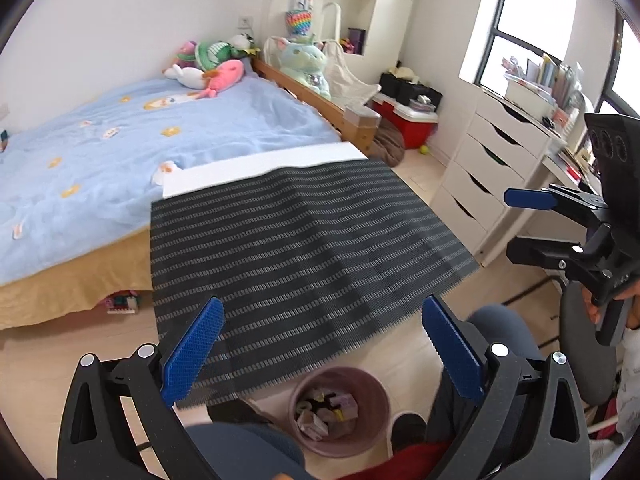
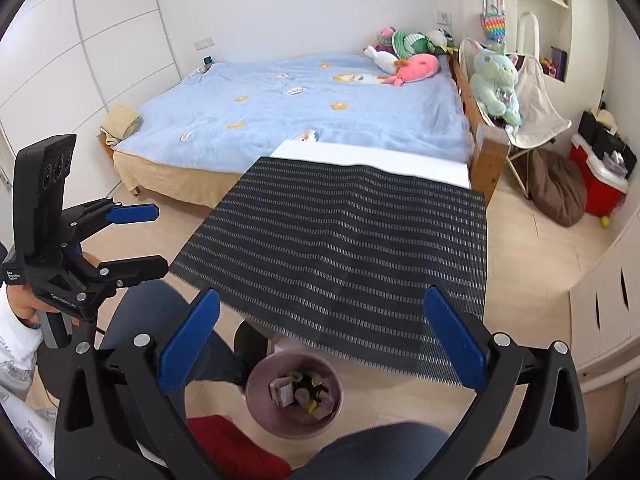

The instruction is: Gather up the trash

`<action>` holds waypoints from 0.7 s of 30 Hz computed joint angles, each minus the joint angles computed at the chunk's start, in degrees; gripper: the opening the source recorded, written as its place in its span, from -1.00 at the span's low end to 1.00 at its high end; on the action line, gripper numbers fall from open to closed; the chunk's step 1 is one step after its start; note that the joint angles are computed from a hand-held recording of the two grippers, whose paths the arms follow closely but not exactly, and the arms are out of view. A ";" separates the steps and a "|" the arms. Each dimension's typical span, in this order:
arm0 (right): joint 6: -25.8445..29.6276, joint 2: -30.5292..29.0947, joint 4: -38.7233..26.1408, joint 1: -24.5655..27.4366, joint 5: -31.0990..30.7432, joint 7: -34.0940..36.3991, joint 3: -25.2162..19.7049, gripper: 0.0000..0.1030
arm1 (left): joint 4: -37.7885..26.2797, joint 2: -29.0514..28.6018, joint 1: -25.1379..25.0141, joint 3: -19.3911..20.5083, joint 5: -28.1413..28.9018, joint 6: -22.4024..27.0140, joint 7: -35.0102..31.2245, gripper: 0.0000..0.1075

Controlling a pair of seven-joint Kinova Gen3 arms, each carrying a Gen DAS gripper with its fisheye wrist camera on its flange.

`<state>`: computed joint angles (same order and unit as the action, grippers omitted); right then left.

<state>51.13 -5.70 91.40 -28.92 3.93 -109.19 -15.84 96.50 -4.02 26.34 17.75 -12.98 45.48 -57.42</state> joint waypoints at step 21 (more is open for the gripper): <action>0.91 7.22 -5.94 -1.54 1.94 0.91 2.69 0.94 | -2.87 3.47 -1.17 -3.55 3.32 -2.42 -2.38 0.80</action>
